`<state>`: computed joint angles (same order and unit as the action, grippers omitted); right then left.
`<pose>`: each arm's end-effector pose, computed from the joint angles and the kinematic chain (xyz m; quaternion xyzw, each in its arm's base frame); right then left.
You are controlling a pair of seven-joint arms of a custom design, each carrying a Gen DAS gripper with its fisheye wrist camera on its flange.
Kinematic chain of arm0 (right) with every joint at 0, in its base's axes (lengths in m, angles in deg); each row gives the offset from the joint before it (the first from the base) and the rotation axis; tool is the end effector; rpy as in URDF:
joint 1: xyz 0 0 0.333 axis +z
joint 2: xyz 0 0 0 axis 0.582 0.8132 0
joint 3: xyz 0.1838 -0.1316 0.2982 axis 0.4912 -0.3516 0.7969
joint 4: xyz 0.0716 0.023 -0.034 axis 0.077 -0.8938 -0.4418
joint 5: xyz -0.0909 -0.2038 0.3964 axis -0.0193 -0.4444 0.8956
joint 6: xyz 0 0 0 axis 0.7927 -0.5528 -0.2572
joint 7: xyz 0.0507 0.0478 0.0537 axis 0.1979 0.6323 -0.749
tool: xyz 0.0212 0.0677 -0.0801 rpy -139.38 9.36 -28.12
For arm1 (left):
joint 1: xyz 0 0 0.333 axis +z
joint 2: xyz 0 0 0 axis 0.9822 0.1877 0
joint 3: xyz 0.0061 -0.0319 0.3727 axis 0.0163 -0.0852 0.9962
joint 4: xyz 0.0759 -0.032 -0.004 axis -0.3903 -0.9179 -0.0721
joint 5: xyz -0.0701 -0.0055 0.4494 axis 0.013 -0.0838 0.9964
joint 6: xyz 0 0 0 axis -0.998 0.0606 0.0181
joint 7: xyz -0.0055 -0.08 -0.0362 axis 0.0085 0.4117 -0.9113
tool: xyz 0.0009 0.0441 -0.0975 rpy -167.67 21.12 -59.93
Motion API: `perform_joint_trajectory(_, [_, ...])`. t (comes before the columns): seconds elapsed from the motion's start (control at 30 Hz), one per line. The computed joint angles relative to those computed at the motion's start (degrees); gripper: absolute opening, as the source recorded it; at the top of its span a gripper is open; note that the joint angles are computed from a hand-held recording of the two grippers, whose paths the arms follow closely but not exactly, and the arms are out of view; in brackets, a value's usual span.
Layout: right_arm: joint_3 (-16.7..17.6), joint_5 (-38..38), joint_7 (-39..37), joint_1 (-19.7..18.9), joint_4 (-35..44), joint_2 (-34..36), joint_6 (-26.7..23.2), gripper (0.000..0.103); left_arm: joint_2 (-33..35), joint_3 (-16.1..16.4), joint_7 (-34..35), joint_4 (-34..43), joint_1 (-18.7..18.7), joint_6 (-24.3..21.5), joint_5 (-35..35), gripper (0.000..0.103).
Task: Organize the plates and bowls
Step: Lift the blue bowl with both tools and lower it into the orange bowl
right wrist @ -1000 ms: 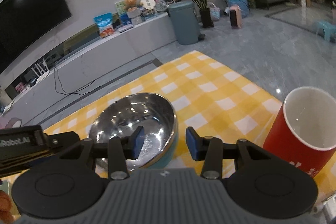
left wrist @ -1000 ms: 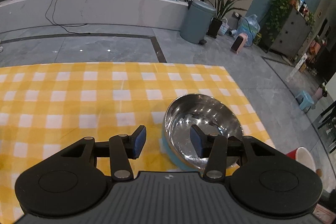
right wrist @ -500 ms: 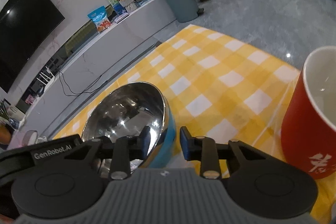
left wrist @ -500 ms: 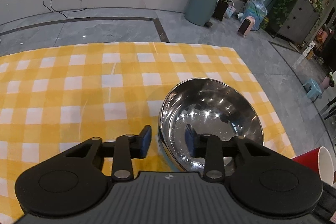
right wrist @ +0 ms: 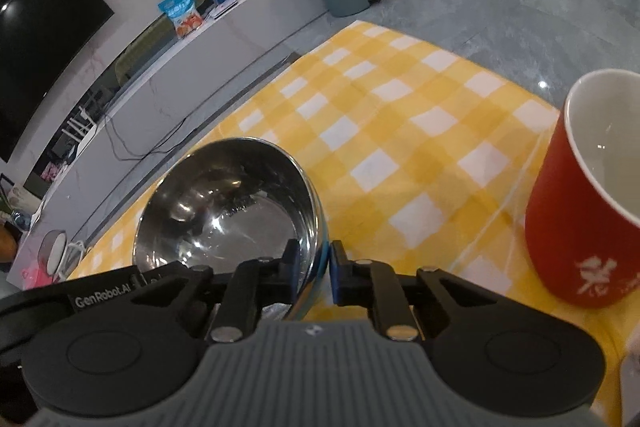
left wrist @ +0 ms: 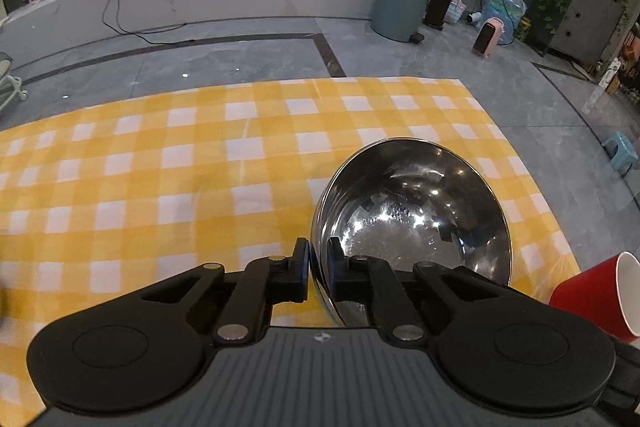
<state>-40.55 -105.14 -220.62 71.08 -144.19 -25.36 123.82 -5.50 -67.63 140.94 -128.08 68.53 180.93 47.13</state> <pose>0.5099 0.4544 0.4118 -0.3333 0.8711 -0.1734 0.3163 0.5774 -0.2128 0.4592 -0.5348 0.7861 -0.2883 0.1131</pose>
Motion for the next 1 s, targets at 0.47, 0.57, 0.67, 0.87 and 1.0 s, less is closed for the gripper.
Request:
perform_joint_trajectory(0.47, [2.3, 1.2, -4.4, 1.6, -0.8, -3.7, 1.9, 0.008, -11.2, 0.8, -8.9, -5.4, 1.7, -6.7, 11.6, 0.008])
perform_joint_trajectory(0.57, [3.1, -0.2, -3.1, 2.1, -1.7, -5.2, 2.5, 0.008, -14.5, 0.9, -9.1, -7.0, 2.2, -7.5, 11.8, 0.008])
perform_joint_trajectory(0.67, [3.9, -2.7, -0.6, 2.5, -2.2, -6.5, 3.3, 0.008, -17.7, 1.4, -9.6, -8.5, 2.6, -8.9, 11.1, 0.008])
perform_joint_trajectory(0.87, [5.7, -6.8, 0.8, 3.2, -1.1, -7.5, 3.9, 0.008, -23.4, 2.4, -10.3, -11.5, 4.0, -11.2, 10.1, 0.009])
perform_joint_trajectory(1.0, [6.6, -7.0, -0.1, 4.4, 0.4, -6.9, 3.6, 0.008, -26.4, 3.9, -9.4, -13.5, 4.5, -13.0, 8.6, 0.008])
